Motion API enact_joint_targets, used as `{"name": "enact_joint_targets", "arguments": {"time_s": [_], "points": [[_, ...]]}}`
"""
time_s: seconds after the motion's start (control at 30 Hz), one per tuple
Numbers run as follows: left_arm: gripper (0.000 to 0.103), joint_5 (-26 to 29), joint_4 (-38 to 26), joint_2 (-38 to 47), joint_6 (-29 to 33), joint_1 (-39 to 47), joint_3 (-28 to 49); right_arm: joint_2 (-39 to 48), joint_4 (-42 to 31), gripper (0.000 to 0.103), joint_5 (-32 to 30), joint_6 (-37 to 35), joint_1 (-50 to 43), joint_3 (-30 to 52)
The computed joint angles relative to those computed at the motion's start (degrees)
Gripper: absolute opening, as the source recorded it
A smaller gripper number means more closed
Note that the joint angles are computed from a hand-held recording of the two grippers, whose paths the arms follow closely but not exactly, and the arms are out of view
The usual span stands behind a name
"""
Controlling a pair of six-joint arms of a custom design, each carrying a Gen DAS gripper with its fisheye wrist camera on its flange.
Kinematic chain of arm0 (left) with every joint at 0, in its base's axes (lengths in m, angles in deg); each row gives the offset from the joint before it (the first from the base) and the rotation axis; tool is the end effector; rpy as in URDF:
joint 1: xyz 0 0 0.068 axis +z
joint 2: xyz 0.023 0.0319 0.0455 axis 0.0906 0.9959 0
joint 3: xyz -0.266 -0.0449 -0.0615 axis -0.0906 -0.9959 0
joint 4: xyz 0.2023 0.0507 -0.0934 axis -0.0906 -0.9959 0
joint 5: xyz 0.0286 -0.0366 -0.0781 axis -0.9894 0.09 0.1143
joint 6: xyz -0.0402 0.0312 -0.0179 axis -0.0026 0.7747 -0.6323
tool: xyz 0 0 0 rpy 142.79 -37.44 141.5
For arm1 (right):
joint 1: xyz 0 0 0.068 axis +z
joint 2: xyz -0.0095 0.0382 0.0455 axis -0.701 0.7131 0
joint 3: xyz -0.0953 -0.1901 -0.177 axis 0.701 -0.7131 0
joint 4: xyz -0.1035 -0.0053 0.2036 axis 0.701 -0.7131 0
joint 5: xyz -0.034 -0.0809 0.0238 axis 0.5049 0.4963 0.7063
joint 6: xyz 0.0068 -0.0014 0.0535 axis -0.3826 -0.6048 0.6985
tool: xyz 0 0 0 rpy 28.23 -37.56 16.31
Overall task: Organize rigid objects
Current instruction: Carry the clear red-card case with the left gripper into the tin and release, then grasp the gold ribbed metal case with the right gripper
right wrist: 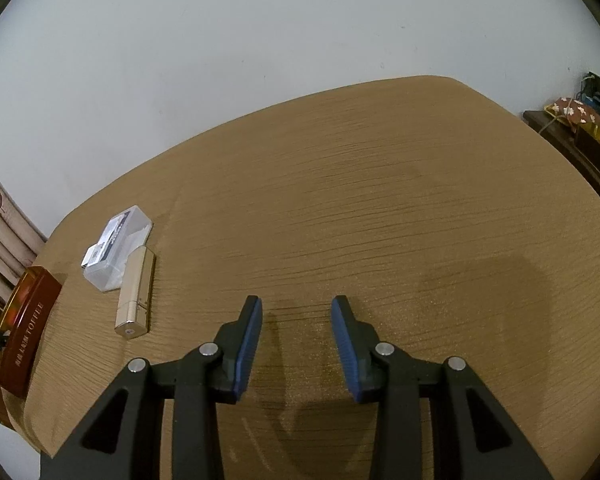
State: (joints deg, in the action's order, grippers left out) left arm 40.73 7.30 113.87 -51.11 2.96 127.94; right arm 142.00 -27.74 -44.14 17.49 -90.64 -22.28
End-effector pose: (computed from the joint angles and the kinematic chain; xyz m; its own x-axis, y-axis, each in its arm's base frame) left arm 0.3108 -0.0062 0.2288 -0.9562 -0.0980 -0.2757 -0.1373 0.9824 0.1270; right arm 0.1918 -0.1700 0.1152 -0.6115 0.5364 -0.5817 0.3274 0.8408 0.4312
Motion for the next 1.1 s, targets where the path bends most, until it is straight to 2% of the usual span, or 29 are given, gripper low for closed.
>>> {"name": "enact_joint_targets", "arguments": {"time_s": [0.13,0.27,0.33,0.4,0.47,0.6,0.67,0.8,0.87,0.97,1.07,1.1], "points": [[0.058,-3.0,0.5,-4.4,-1.3,-1.7,-2.1,-0.3,-0.4,0.04,0.6,-0.8,0.3,0.1],[0.065,-6.8,0.2,-15.4,-5.8,-6.3,-6.0,-2.1,0.3,0.041,2.0,-1.1,1.5,-0.8],[0.065,-8.2,0.4,-21.6,-8.5,-9.9,-8.9,-5.1,-0.9,0.041,-0.4,-2.6,1.9,-1.4],[0.073,-9.7,0.6,-27.7,-11.1,-14.8,-12.2,-10.1,-4.7,0.041,-1.9,-4.2,4.5,-1.4],[0.076,-13.9,0.5,-33.0,-14.6,-22.0,-15.5,-13.6,-10.2,0.041,-3.6,-5.6,7.9,0.3],[0.079,-23.3,-2.7,-38.6,-23.2,-37.1,-19.5,-14.0,-16.5,0.044,0.6,-3.3,17.8,6.1],[0.08,-25.2,-4.1,-40.1,-26.6,-41.9,-21.6,-11.5,-17.9,0.045,4.3,-2.3,21.4,9.2],[0.08,-24.7,-5.1,-42.2,-30.0,-43.9,-25.3,-5.3,-21.7,0.045,9.6,-1.4,26.3,15.0],[0.08,-23.8,-4.6,-43.1,-28.6,-41.8,-27.2,-3.6,-21.8,0.045,10.8,-1.2,28.1,16.4],[0.08,-23.6,-4.5,-44.5,-27.9,-39.5,-29.2,-1.8,-22.0,0.045,17.0,-1.2,31.4,18.3],[0.08,-20.7,-2.9,-45.9,-25.3,-35.1,-31.2,2.0,-23.3,0.045,18.2,-1.1,32.8,21.2],[0.08,-20.1,-2.6,-45.9,-24.9,-34.1,-31.6,3.6,-24.1,0.038,19.6,-1.2,33.6,22.5]]}}
